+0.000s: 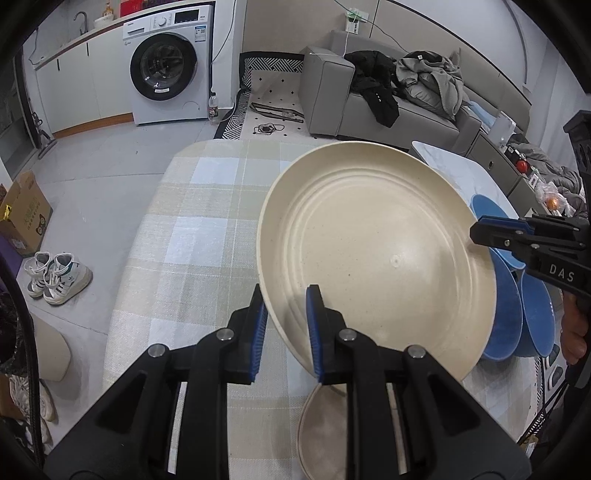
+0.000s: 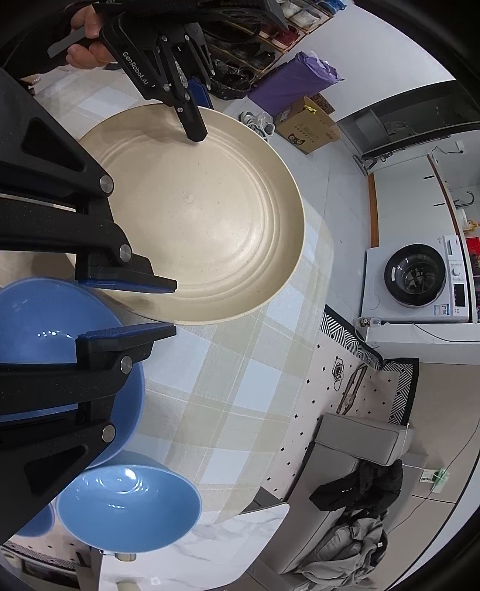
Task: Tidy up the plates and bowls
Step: 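Lift the cream plate with the left tool toward the plate stack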
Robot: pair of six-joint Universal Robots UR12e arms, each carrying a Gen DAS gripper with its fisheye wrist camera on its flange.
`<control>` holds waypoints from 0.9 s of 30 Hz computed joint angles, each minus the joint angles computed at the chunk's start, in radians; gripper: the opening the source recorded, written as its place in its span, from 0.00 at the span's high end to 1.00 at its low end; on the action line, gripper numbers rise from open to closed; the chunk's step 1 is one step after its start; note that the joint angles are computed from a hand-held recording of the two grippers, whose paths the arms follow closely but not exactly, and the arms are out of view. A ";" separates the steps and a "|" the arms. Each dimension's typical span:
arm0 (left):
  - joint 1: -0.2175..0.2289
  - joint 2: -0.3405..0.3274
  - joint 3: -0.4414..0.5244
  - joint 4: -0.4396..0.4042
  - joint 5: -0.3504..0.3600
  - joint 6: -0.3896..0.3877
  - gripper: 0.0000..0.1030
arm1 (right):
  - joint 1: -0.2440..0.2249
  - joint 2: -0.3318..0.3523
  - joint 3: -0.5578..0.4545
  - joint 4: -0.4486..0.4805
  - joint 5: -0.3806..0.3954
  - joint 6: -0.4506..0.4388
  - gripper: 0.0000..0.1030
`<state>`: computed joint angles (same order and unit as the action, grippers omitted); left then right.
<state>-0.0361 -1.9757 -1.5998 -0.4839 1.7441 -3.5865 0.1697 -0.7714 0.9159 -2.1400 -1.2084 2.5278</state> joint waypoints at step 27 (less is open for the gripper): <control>-0.037 0.091 -0.116 0.056 -0.028 0.059 0.84 | -0.044 -0.176 0.339 -0.264 0.104 0.138 0.83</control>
